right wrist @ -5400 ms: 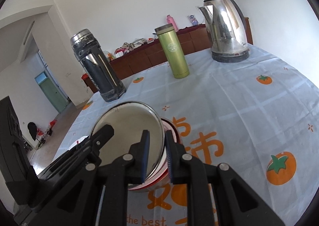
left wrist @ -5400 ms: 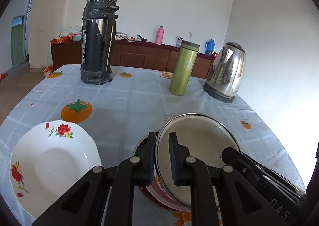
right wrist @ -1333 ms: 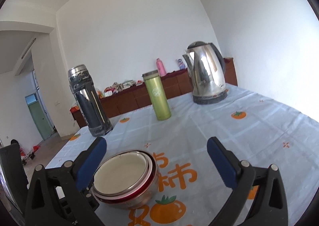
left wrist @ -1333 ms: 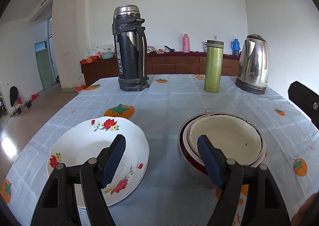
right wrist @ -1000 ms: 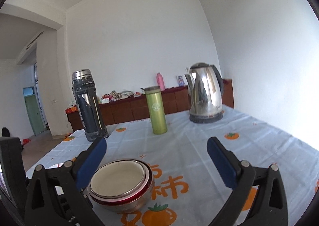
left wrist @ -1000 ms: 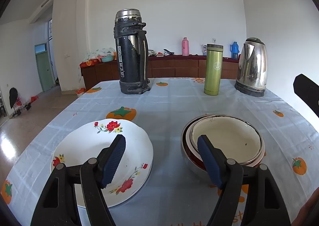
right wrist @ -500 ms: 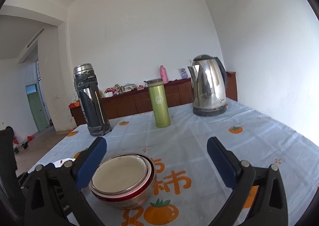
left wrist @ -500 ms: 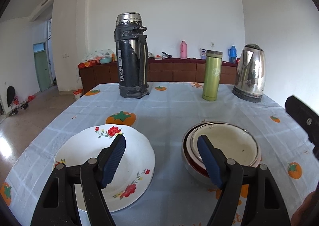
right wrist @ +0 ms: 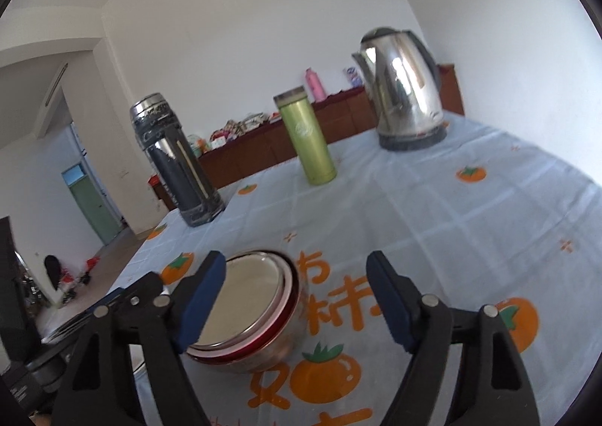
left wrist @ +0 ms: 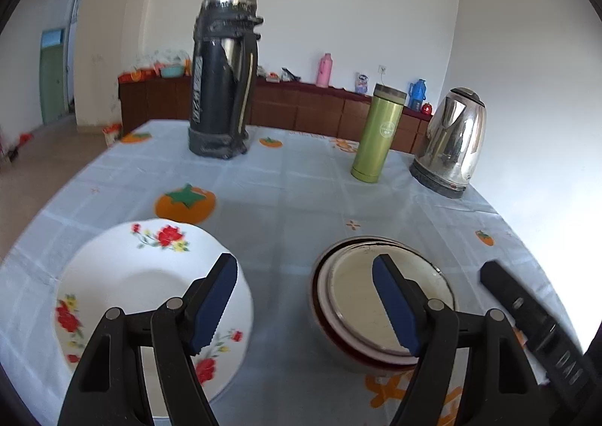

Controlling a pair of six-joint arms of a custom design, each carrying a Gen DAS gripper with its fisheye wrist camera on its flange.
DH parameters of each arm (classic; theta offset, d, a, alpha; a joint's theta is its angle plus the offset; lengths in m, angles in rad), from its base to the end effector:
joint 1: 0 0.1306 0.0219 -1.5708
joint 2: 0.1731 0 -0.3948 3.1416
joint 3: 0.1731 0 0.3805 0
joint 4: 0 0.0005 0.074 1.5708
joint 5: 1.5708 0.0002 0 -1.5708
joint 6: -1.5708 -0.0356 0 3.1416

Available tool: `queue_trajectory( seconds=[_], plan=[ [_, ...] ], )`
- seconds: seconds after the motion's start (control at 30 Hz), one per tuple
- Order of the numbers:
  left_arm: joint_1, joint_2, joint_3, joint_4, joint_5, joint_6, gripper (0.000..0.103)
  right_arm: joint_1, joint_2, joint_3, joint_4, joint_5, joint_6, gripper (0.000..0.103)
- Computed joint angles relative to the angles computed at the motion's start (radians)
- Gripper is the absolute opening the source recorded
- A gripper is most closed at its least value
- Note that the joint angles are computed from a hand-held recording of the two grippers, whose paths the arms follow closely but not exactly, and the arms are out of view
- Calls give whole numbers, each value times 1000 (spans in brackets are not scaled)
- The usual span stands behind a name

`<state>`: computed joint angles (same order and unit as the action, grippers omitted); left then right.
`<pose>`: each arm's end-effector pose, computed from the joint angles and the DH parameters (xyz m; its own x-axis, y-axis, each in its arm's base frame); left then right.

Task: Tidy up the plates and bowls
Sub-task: 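Move both tools to the rim of the steel bowl stack, then close the left tool on the steel bowl rim while the right tool also closes on it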

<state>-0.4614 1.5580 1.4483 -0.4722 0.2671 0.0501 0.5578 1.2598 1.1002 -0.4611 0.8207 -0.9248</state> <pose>0.4912 -0.2553 0.4190 -0.5229 0.2061 -0.8271 0.6014 0.7768 -0.1867 0.3730 0.2014 0.4039 -0.1820 0.5281 -0.8295 0.4808 0.7836 0.3934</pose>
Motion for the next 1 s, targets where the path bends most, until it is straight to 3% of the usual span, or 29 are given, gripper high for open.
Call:
queue_trajectory(
  seconds=[0.2, 0.27, 0.3, 0.4, 0.57, 0.8, 1.0],
  plan=[
    [-16, 31, 37, -31, 9, 25, 76, -17, 33, 25, -35, -67, -14, 71],
    [-19, 41, 46, -47, 19, 32, 70, -28, 28, 15, -27, -98, -33, 69],
    [-21, 45, 50, -57, 22, 31, 60, -31, 26, 12, -25, -107, -37, 67],
    [-22, 64, 71, -92, 42, 36, 48, -42, 26, 6, -21, -145, -49, 63],
    [-23, 82, 87, -117, 57, 59, 45, -45, 33, 7, -13, -180, -48, 63],
    [-35, 86, 89, -118, 8, 50, 35, -65, 46, 6, 3, -265, -66, 54],
    [-6, 110, 130, -160, 104, 64, 35, -77, 29, -20, 39, -301, -91, 50]
  ],
)
